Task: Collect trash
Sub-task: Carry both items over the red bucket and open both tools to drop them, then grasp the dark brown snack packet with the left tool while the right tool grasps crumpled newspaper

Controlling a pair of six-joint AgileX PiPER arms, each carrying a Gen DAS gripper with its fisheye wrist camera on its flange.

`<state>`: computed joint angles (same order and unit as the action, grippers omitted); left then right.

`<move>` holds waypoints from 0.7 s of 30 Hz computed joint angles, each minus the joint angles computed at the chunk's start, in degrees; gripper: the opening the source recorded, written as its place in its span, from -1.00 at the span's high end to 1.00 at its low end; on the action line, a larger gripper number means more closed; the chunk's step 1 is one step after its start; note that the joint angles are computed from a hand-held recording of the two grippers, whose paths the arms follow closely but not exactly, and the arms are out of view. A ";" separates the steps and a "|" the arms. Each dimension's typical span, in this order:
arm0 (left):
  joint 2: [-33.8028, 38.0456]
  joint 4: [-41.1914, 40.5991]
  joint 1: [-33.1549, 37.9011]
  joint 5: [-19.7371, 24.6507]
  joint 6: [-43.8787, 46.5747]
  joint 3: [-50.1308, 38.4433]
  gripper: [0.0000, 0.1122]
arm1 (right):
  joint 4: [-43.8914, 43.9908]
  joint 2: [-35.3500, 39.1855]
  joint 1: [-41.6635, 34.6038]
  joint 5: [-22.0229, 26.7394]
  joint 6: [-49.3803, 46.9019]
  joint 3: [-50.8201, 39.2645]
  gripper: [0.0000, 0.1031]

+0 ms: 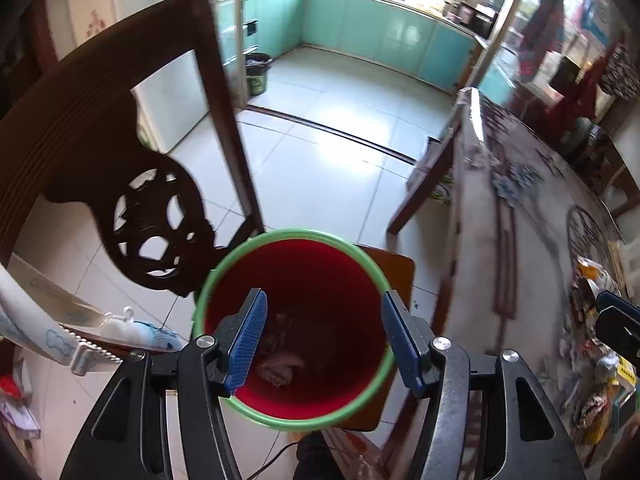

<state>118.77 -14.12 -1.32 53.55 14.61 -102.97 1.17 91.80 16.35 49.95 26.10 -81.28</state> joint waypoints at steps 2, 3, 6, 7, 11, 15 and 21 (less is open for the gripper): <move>-1.47 0.10 -2.19 -0.27 -0.04 1.42 -0.04 | -1.04 -3.56 -1.53 0.03 0.85 3.42 -0.31; -1.99 0.15 -2.82 -0.37 -0.15 1.88 -0.04 | -1.69 -5.68 -2.49 0.19 0.98 5.25 -0.31; -4.51 0.65 -6.35 -1.41 -1.66 4.11 -0.04 | -2.43 -12.07 -6.55 1.21 -0.79 10.19 -0.32; -5.89 1.14 -8.13 -2.19 -2.90 5.36 -0.04 | -2.56 -14.24 -8.53 1.87 -2.04 11.76 -0.33; -9.70 2.61 -14.23 -3.41 -7.28 8.69 -0.04 | -4.51 -20.17 -18.22 5.80 -7.36 15.63 -0.37; -12.15 4.76 -21.13 -3.74 -12.72 10.75 -0.04 | -1.32 -20.09 -32.73 7.25 -17.56 17.92 -0.42; -13.20 8.26 -31.43 -2.95 -20.47 10.75 -0.04 | 3.10 -9.69 -43.10 5.68 -27.52 18.47 -0.42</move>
<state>105.58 -5.86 -32.75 50.60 -5.85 -92.22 4.28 82.12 -26.75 55.63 -1.42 -62.81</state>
